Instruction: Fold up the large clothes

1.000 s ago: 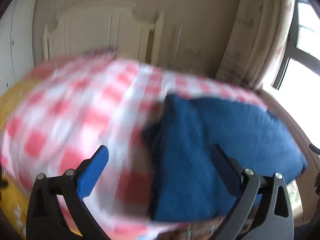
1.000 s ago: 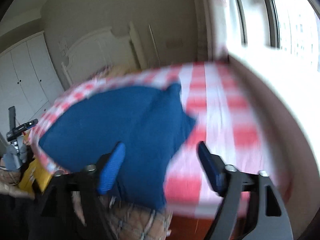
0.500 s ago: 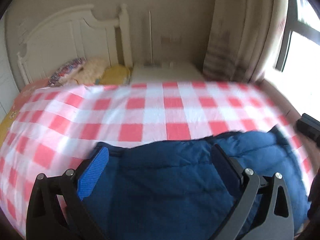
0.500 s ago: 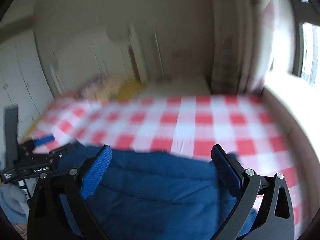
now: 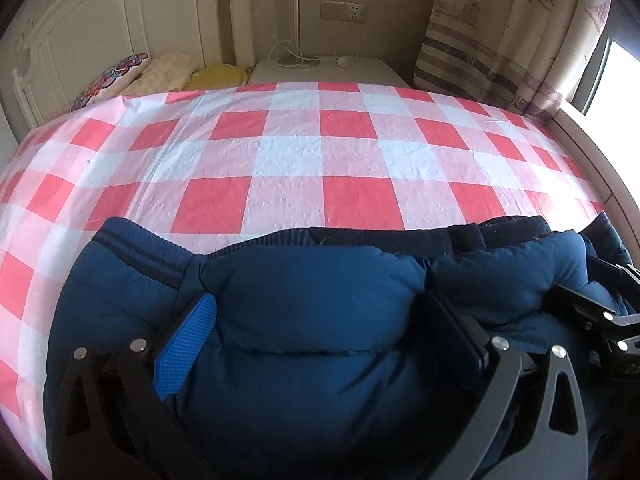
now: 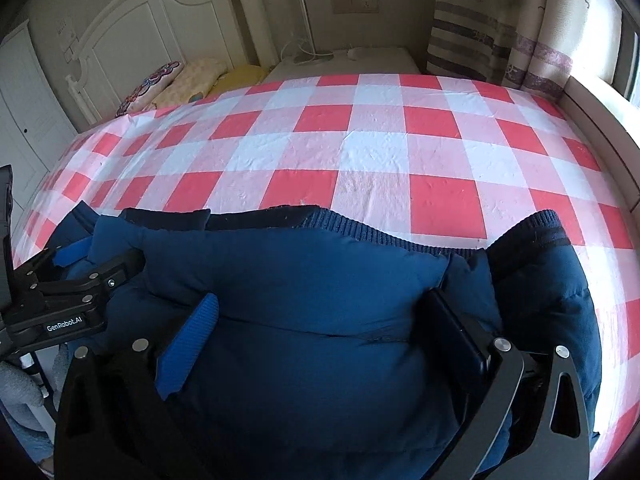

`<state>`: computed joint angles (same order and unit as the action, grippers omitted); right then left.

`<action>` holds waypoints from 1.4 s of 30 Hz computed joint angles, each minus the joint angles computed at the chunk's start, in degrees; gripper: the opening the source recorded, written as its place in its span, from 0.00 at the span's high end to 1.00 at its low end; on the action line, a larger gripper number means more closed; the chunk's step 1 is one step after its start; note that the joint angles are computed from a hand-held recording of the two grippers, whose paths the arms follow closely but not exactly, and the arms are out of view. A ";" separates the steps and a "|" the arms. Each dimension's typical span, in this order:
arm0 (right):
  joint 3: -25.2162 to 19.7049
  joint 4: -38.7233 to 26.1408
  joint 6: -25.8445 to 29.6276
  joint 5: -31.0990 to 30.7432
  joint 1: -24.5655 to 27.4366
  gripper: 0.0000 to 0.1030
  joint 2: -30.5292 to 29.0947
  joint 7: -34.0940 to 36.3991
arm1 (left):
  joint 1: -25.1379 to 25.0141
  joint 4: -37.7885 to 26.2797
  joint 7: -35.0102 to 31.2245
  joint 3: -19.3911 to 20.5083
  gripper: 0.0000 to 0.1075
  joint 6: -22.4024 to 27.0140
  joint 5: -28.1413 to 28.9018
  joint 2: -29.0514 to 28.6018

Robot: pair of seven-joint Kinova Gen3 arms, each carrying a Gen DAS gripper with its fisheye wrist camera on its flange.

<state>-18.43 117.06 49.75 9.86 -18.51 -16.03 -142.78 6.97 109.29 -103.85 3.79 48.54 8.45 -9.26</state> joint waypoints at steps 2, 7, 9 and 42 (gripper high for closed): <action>-0.21 -0.85 0.04 0.56 0.07 0.04 1.11 -0.35 | -0.04 -0.16 0.12 0.05 0.06 0.07 -0.16 0.15; 0.43 -3.40 3.45 0.23 -0.84 0.04 2.31 0.78 | 0.11 0.12 0.60 0.29 0.06 -0.71 -0.42 -0.03; -1.65 -5.96 7.08 3.00 -1.31 0.04 2.93 -0.77 | 0.15 0.25 0.43 0.12 0.06 -0.91 -0.21 -0.01; -2.84 -3.88 1.48 14.67 -8.82 0.40 6.15 -7.72 | -7.87 -4.35 0.60 -3.54 0.06 2.87 -1.55 2.72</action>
<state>-21.27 113.18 51.22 24.52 -27.33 -9.88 -150.50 -0.90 104.94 -103.25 0.25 51.41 6.90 -6.54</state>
